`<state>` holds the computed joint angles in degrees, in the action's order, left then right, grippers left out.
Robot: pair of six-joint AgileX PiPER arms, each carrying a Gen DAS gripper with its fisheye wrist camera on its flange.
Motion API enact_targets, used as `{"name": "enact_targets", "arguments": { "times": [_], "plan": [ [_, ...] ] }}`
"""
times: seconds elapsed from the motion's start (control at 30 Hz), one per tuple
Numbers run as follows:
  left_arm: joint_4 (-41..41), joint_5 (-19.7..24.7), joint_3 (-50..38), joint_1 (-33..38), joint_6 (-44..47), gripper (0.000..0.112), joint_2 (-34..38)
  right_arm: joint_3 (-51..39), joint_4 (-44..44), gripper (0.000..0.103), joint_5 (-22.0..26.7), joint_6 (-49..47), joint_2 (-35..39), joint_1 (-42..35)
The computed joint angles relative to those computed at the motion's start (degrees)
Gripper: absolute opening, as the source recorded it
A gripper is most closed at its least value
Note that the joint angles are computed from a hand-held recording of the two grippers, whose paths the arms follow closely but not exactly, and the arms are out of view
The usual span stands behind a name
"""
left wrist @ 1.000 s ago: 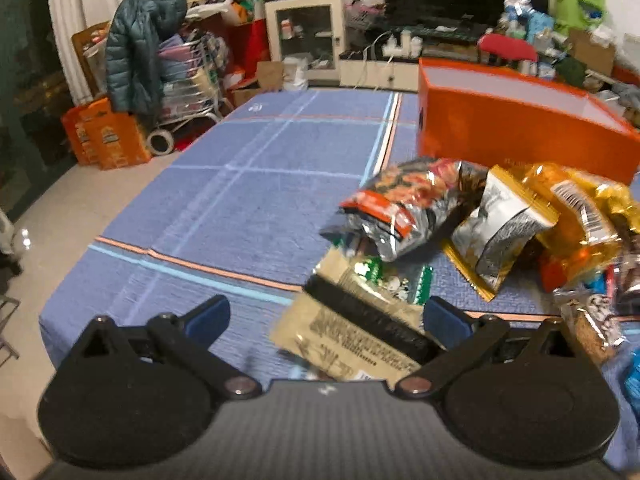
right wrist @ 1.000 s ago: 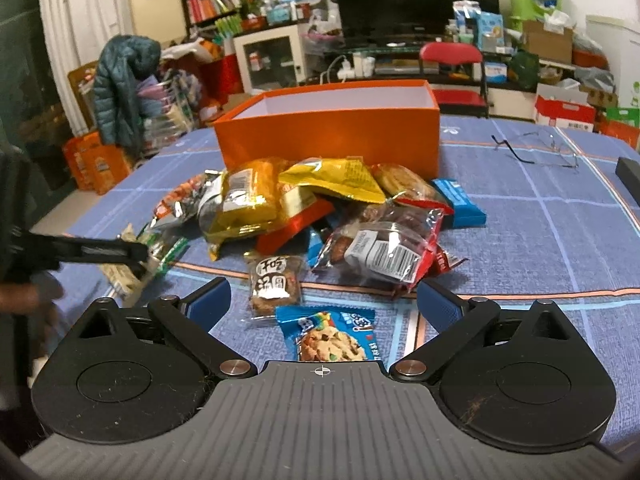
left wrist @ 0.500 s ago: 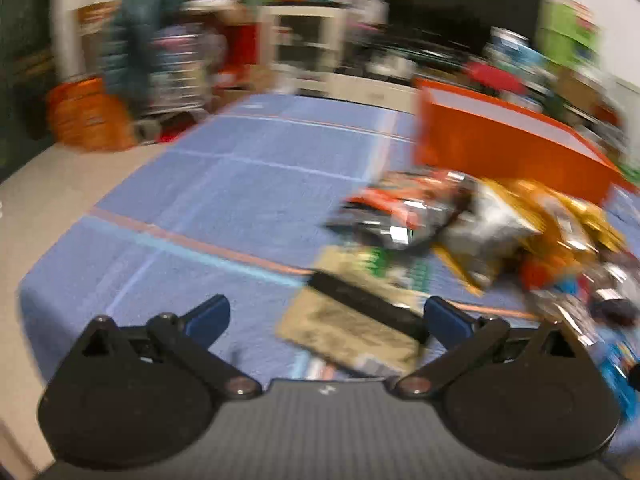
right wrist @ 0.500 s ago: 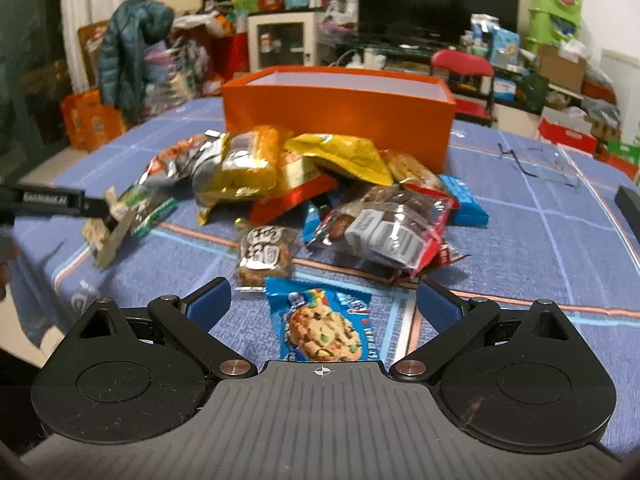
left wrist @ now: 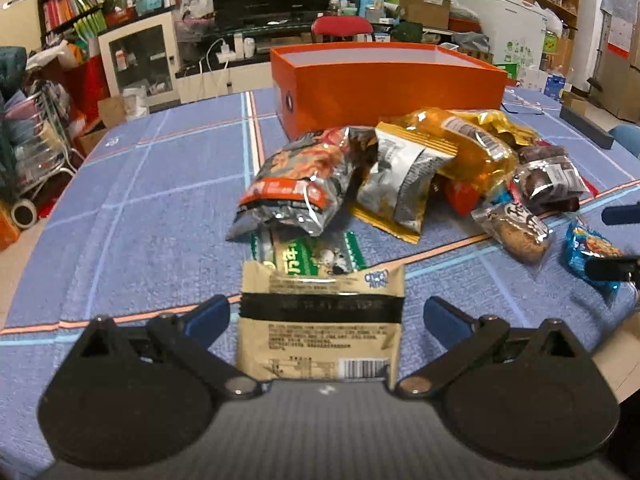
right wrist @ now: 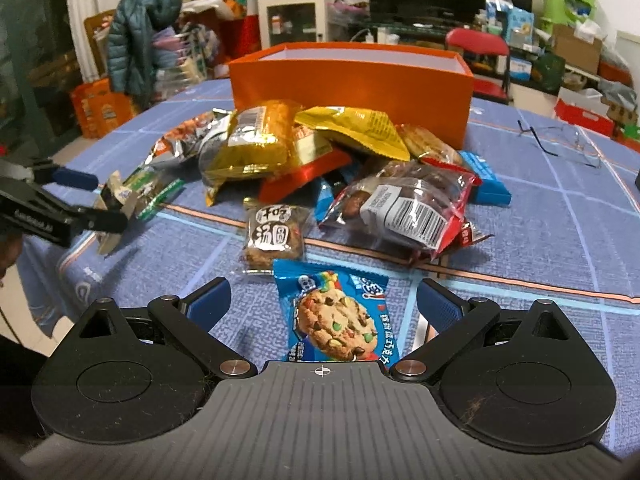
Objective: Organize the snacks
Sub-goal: 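Close the right tool on the blue cookie packet and lift it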
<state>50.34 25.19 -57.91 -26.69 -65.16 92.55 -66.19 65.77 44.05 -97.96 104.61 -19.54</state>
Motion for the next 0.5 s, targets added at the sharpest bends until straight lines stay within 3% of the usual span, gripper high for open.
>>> {"name": "enact_targets", "arguments": {
  "times": [0.33, 0.5],
  "plan": [
    [-3.7, -0.4, -0.8, 0.5, 3.5, 0.102, 1.7, -1.6, -3.8, 0.091, -1.2, 4.2, 1.5, 1.5],
    [-7.2, -1.0, -1.1, 1.0, 6.0, 0.102, 2.5, -2.2, -7.1, 0.066, -3.0, 8.0, 2.0, 3.1]
  ]
}}
